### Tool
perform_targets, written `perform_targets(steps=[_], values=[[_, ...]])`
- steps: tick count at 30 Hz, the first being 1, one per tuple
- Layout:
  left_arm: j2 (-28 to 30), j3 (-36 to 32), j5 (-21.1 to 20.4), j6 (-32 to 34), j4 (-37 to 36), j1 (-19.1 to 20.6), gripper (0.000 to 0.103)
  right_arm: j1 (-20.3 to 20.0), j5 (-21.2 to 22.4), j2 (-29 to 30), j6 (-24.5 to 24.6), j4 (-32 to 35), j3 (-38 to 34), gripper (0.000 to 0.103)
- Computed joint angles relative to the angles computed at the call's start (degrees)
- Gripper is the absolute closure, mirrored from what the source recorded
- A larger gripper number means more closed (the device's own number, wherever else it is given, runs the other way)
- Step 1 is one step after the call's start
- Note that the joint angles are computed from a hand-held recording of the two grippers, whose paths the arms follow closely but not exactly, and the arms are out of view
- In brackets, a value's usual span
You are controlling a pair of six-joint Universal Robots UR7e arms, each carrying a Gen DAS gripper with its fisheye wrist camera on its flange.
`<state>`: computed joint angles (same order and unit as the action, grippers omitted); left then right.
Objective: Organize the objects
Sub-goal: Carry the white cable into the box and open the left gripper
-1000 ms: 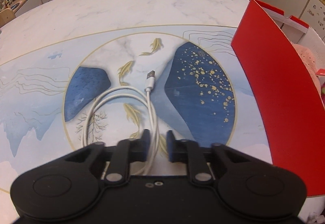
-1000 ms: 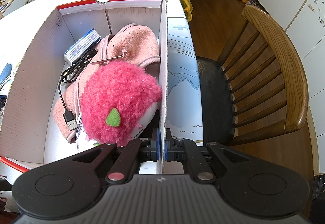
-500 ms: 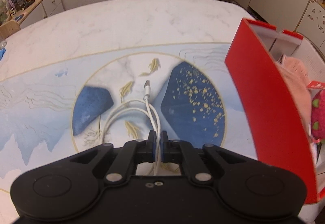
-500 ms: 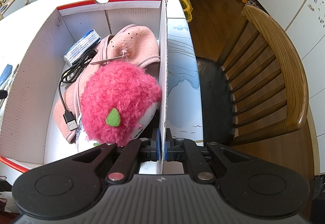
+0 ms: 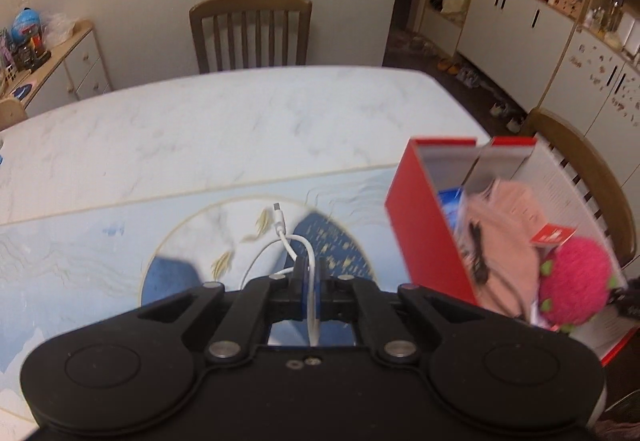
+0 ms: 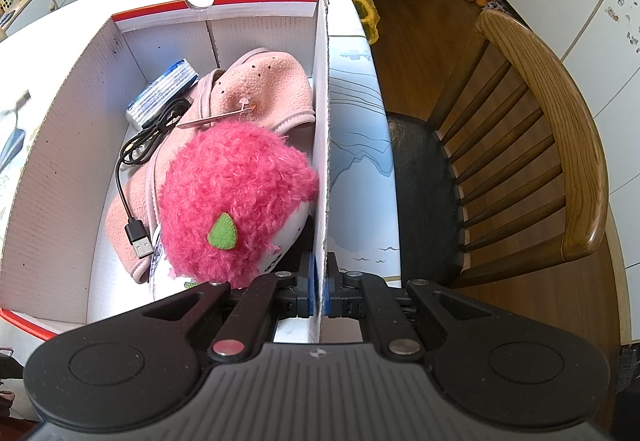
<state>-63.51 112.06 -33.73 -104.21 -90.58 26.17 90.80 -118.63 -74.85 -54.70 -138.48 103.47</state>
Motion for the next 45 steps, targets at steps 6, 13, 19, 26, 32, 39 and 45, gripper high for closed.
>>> perform_targets(steps=[6,13,19,26,32,39,45], values=[[0.2,-2.1,3.0,5.1,-2.0,-1.0,0.103,0.0,0.0,0.0,0.1,0.1,-0.1,0.099],[2.6,-4.3,6.4,18.0,-12.3,-1.4,0.103,0.0,0.0,0.0,0.1,0.1,-0.1,0.099],[7.4,-6.7,6.7,33.6,-26.8,0.2,0.103,0.2,0.0,0.0,0.0,0.1,-0.2,0.099],[13.4,-10.1,4.9,46.8,-38.9,2.7,0.103,0.1,0.0,0.0,0.1,0.2,-0.1,0.099],[17.3,-12.6,3.8,52.8,-43.5,5.0,0.103,0.3,0.3,0.1,0.3,0.7,-0.3,0.099],[20.4,-14.2,3.0,55.1,-44.6,7.0,0.103,0.2,0.7,0.0,0.1,0.6,-0.3,0.099],[22.1,-15.7,1.5,56.3,-43.7,8.3,0.103,0.1,0.8,-0.1,-0.2,0.5,-0.2,0.099]])
